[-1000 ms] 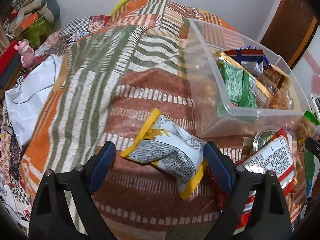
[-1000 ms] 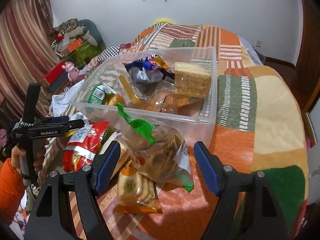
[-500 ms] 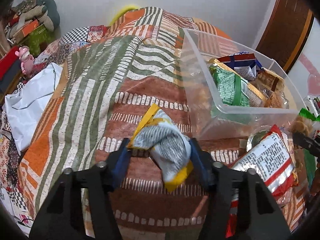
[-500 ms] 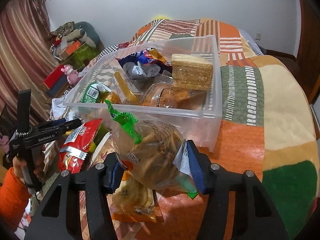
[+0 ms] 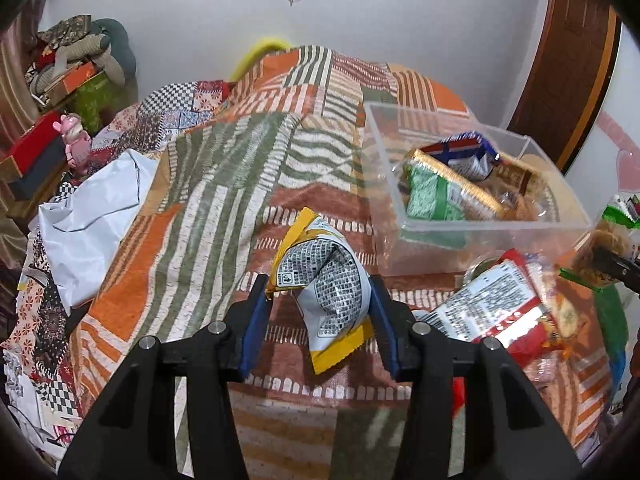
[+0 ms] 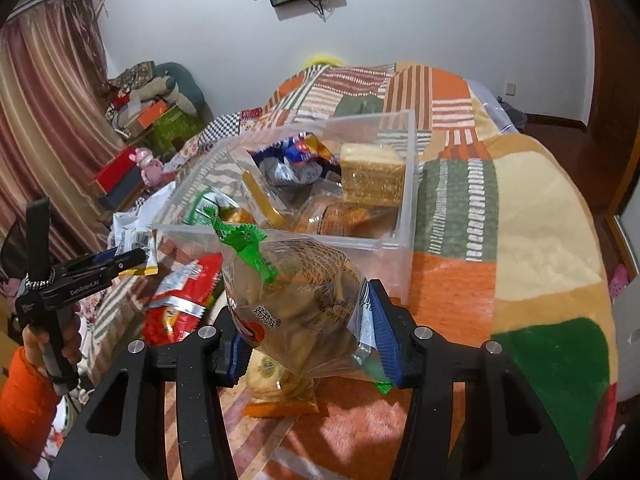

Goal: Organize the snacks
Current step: 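Grasp the yellow-edged snack packet with the left gripper while the right grasps the green-tied pastry bag, then carry the yellow-edged packet into the clear box and release while the right drops the pastry bag there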

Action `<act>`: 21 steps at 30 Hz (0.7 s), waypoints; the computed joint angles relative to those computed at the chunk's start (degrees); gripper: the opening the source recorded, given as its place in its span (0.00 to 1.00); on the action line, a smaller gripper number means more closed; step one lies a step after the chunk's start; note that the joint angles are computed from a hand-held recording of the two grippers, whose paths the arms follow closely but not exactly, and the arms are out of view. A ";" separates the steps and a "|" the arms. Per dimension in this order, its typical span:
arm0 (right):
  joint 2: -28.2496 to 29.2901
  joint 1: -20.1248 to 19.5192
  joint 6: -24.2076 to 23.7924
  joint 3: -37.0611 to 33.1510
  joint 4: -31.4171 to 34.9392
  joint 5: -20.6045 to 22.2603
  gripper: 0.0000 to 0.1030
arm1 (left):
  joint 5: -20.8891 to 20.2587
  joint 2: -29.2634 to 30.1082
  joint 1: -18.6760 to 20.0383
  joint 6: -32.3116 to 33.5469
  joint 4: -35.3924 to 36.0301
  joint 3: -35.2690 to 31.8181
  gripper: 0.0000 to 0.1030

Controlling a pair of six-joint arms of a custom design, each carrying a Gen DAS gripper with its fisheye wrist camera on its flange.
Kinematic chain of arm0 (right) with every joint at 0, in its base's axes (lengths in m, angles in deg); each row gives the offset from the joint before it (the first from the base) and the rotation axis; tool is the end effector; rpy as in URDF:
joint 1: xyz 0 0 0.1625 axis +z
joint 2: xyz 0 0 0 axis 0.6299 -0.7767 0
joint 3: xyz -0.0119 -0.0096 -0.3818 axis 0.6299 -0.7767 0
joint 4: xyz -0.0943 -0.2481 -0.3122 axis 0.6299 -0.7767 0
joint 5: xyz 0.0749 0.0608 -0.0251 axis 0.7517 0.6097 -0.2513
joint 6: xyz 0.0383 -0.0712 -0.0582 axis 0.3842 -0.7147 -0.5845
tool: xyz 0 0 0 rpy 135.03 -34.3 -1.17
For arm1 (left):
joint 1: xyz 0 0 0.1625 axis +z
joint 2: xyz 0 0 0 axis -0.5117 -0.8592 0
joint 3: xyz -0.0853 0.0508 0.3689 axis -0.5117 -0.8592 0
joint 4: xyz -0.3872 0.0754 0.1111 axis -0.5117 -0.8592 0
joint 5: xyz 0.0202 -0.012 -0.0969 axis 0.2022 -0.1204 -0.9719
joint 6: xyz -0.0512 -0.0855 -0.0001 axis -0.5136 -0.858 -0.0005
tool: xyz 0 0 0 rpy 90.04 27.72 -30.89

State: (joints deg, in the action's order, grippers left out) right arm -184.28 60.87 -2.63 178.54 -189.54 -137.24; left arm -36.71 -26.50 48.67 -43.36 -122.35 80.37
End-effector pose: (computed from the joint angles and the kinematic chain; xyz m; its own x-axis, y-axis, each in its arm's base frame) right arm 0.1744 -0.3259 0.2190 -0.7718 -0.5069 0.3840 -0.6298 0.6931 -0.3508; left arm -0.2012 -0.2892 0.1966 -0.7512 -0.1846 -0.6338 0.3277 0.7292 -0.6008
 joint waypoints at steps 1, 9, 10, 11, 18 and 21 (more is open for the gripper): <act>-0.03 0.45 0.08 -0.18 0.00 -0.10 0.47 | 0.10 -0.36 -0.59 -0.77 1.24 -0.35 0.46; -1.02 2.15 0.02 -1.30 -0.53 1.58 0.47 | 1.81 -0.75 -3.65 -2.72 4.40 -2.89 0.46; -0.72 2.23 -0.06 -1.59 -0.93 1.91 0.47 | 2.27 -0.46 -3.77 -2.13 3.85 -3.19 0.46; -0.32 2.39 -0.07 -1.90 -1.41 2.22 0.47 | 2.68 -0.11 -3.80 -1.41 2.98 -3.39 0.46; 3.35 3.60 0.05 -3.90 -4.14 3.44 0.47 | 4.78 5.19 -1.33 10.09 -12.07 -4.48 0.46; 5.45 4.00 0.12 -4.98 -4.70 3.64 0.47 | 5.36 8.53 0.35 16.00 -19.12 -5.25 0.46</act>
